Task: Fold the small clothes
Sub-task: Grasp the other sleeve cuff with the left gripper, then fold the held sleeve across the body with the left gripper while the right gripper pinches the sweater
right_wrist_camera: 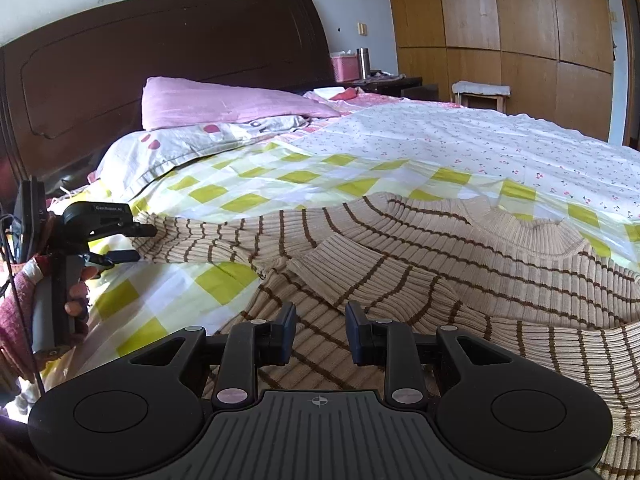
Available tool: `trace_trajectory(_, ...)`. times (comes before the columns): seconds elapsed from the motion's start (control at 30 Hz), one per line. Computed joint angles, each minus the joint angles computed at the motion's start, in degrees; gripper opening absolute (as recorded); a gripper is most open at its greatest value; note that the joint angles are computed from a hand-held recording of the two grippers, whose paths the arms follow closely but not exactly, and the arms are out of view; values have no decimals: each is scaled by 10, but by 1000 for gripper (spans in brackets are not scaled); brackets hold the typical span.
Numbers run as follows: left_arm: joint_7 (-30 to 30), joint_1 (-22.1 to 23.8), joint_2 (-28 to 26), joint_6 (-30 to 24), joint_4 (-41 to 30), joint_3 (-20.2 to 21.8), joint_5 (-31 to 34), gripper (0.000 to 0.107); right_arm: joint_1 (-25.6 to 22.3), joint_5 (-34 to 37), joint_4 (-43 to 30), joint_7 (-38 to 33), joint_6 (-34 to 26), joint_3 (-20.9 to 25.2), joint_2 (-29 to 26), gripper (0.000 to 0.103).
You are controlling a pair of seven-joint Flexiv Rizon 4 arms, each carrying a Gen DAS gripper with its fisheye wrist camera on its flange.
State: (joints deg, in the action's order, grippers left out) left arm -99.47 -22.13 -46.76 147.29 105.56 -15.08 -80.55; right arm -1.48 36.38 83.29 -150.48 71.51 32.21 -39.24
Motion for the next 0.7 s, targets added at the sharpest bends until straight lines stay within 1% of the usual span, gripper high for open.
trace_trajectory(0.07,12,0,-4,1,-15,-4,-10,53,0,2,0,-1,-1,2,1,27)
trace_trajectory(0.13,10,2,-5,0,-20,-6,-11,51,-2,6,1,-5,-1,6,3,27)
trace_trajectory(0.17,15,3,-7,-1,-26,-8,-15,45,-2,8,1,-7,-2,6,3,27)
trace_trajectory(0.23,19,7,-7,-9,-29,-10,-11,29,-3,12,1,-11,-3,8,5,27)
trace_trajectory(0.27,-3,10,-3,-19,-19,-7,11,16,-4,15,1,-12,-3,9,5,27)
trace_trajectory(0.3,-24,11,-1,-24,-12,-2,30,12,-5,18,1,-14,-2,9,6,27)
trace_trajectory(0.33,-35,8,0,-25,-9,3,45,12,-6,22,1,-16,-1,10,7,27)
trace_trajectory(0.37,-26,3,-2,-24,-14,7,48,11,-8,25,1,-18,-2,11,8,27)
trace_trajectory(0.43,31,-9,-7,-21,-41,9,35,11,-11,33,0,-22,-1,12,9,27)
trace_trajectory(0.5,69,-12,-12,-20,-64,9,41,10,-13,40,-2,-24,0,11,10,27)
trace_trajectory(0.53,75,-13,-14,-19,-71,10,52,10,-14,43,-3,-24,1,10,11,27)
trace_trajectory(0.6,69,-10,-15,-23,-78,12,80,10,-16,50,-4,-21,2,7,13,27)
trace_trajectory(0.7,101,-16,-19,-34,-102,13,96,10,-21,60,-6,-19,-2,5,16,27)
